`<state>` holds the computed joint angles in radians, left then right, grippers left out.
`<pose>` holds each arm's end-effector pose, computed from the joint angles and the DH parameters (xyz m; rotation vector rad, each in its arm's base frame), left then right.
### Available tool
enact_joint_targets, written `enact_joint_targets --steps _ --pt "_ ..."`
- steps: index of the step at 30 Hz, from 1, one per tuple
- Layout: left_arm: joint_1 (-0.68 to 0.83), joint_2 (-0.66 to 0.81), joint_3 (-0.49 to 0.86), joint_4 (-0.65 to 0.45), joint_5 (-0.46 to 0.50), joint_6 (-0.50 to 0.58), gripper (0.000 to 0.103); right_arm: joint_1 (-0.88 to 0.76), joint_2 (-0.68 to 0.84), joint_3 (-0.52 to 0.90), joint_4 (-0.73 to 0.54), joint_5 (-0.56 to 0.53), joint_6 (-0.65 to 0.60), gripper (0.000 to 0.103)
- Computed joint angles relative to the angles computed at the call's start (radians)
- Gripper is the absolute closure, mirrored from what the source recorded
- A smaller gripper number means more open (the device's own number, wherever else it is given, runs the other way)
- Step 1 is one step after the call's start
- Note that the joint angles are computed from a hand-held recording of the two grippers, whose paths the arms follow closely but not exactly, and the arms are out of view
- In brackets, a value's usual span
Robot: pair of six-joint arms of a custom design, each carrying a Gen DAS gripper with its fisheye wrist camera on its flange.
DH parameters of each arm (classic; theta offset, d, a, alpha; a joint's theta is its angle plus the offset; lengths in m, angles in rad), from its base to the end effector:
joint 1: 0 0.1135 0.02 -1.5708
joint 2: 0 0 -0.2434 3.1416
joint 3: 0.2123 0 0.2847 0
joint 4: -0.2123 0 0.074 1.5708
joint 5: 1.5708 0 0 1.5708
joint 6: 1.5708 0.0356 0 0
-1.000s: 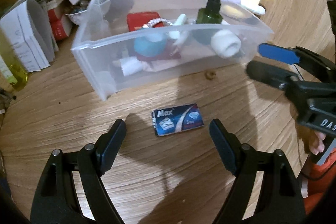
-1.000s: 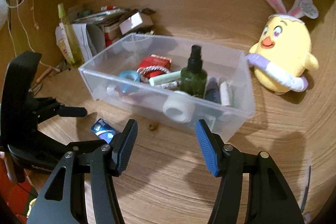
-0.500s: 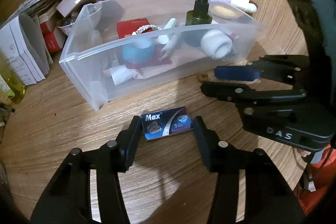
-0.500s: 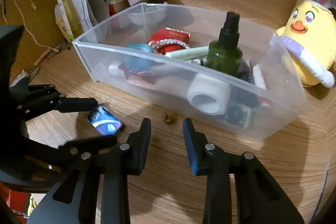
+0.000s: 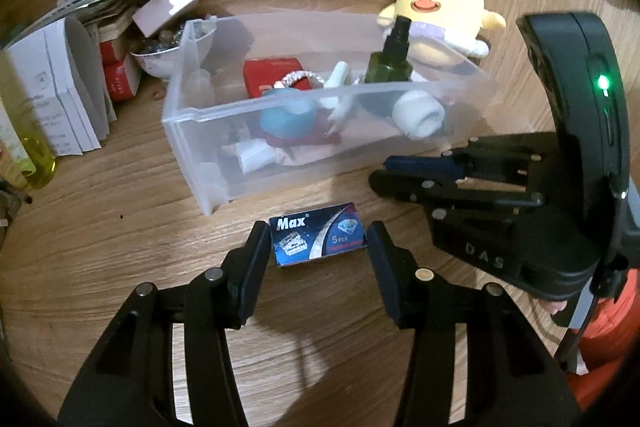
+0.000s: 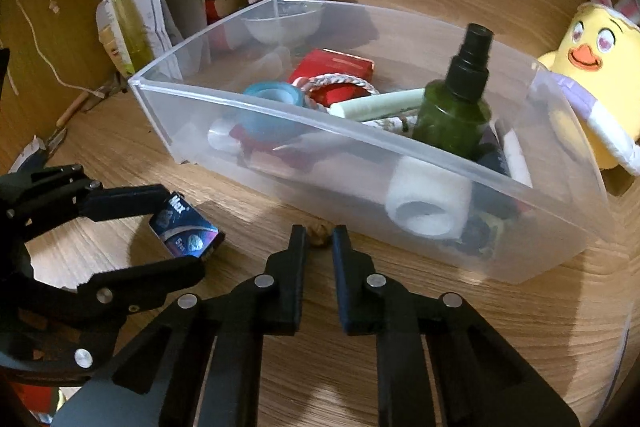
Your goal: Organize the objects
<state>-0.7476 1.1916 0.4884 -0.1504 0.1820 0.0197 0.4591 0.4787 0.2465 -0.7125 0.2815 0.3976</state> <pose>0.1809 -0.1765 0.1232 1.0069 2.2678 -0.5423 0.1406 0.0585 0.1323 0.0372 2.4627 0.0137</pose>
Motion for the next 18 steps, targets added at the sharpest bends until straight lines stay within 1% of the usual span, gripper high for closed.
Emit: enact_joint_targets --steps 3,6,11,18 --pt "0.021 -0.015 -0.004 0.006 0.018 -0.013 0.054 0.016 -0.043 -0.006 -0.017 0.027 0.008 0.092" --pt "0.046 -0.036 -0.005 0.003 0.034 -0.021 0.053 0.023 -0.081 -0.005 -0.039 0.025 0.013 0.092" --pt "0.056 -0.083 -0.002 -0.012 0.027 -0.033 0.053 0.040 -0.178 0.007 -0.109 0.041 0.024 0.092" --pt "0.047 -0.160 0.009 -0.029 0.008 -0.052 0.053 0.075 -0.360 0.059 -0.271 0.104 0.045 0.092"
